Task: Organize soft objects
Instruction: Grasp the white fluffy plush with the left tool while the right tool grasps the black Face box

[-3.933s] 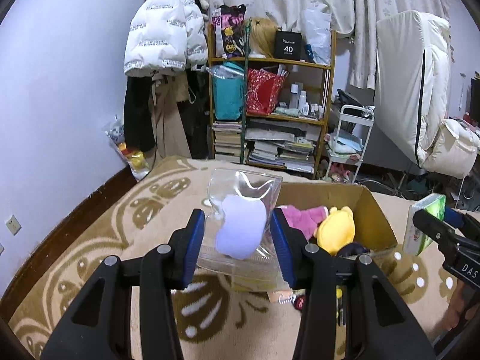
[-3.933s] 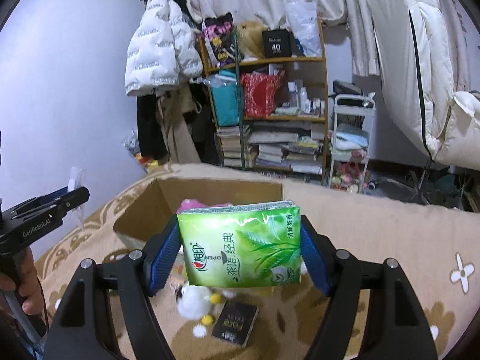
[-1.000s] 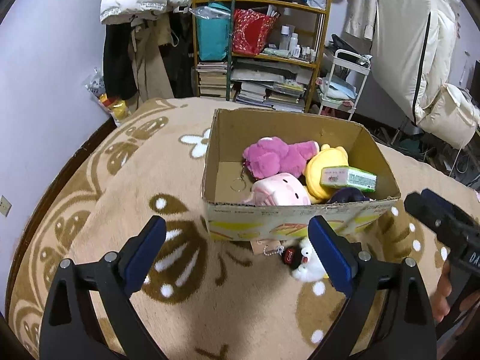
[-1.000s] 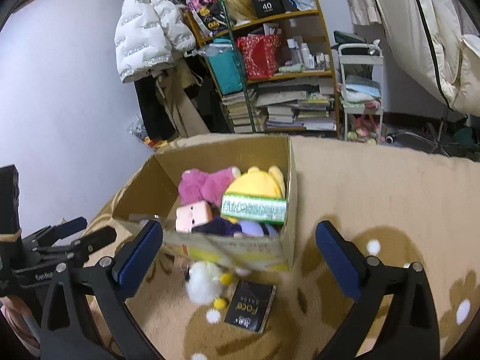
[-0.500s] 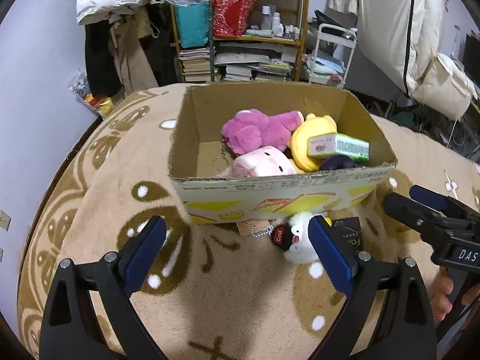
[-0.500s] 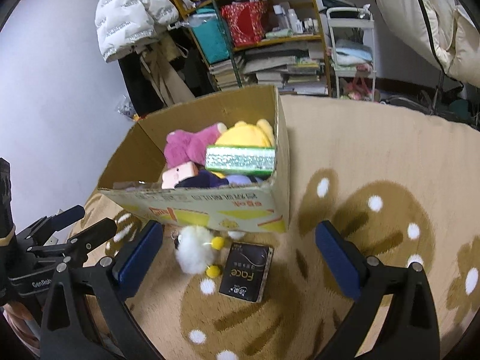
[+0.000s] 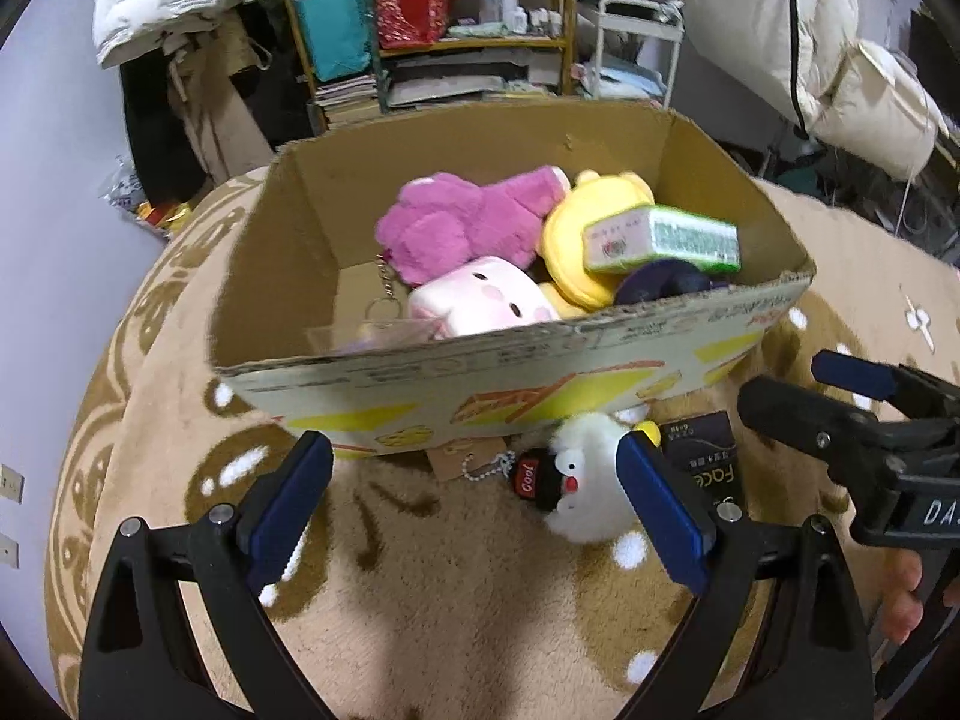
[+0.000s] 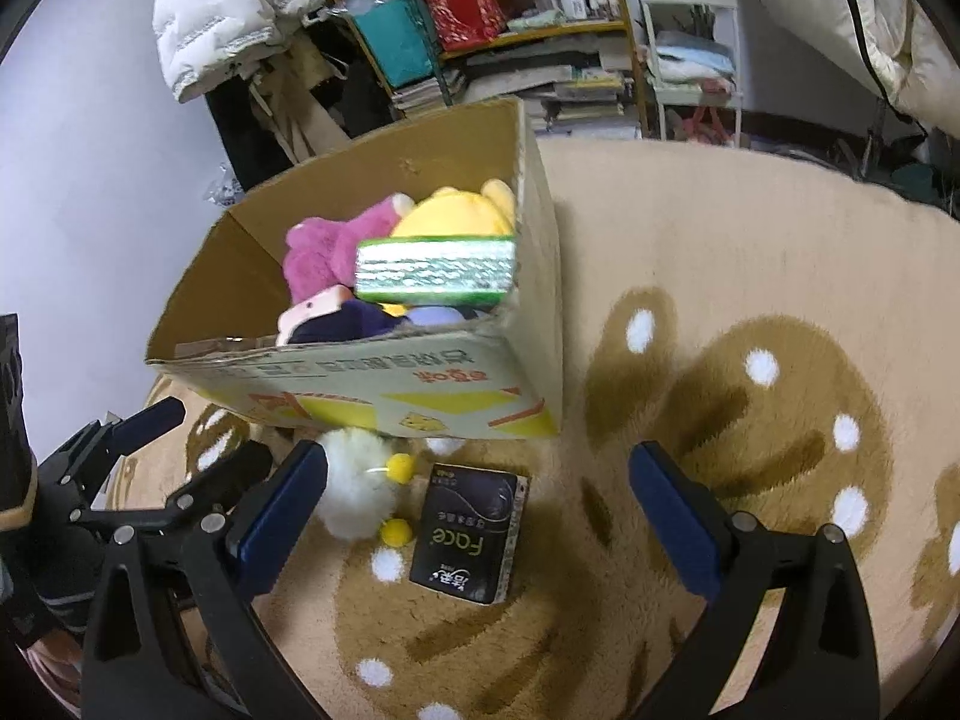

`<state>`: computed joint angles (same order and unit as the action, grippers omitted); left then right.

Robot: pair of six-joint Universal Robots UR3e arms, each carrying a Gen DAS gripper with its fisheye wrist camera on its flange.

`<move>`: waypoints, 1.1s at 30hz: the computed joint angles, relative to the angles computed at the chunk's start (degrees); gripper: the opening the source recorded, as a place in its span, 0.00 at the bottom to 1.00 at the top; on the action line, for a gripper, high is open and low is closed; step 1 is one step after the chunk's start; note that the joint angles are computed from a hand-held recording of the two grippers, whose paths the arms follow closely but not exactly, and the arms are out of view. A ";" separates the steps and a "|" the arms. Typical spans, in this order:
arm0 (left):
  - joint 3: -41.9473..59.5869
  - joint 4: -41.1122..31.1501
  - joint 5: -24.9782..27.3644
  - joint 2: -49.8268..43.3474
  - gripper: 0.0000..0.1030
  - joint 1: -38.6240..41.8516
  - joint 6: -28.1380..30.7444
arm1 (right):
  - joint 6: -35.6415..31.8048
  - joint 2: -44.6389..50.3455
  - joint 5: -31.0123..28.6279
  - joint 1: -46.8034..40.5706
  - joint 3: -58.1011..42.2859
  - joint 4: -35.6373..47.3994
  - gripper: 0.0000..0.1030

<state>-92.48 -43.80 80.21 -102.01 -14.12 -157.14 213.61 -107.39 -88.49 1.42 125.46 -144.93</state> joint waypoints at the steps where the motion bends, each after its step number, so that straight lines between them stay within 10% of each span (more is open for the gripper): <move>1: 0.20 0.09 0.17 -0.49 0.92 -0.33 0.27 | 0.03 0.17 0.40 -0.43 0.15 -0.04 1.00; 33: 5.08 -1.06 1.36 -9.71 0.92 -4.70 3.20 | -0.86 12.31 7.96 -3.45 -4.06 3.30 0.90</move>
<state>-87.40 -44.86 81.56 -111.71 -18.82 -153.94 212.75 -95.08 -80.53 -2.03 121.40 -141.63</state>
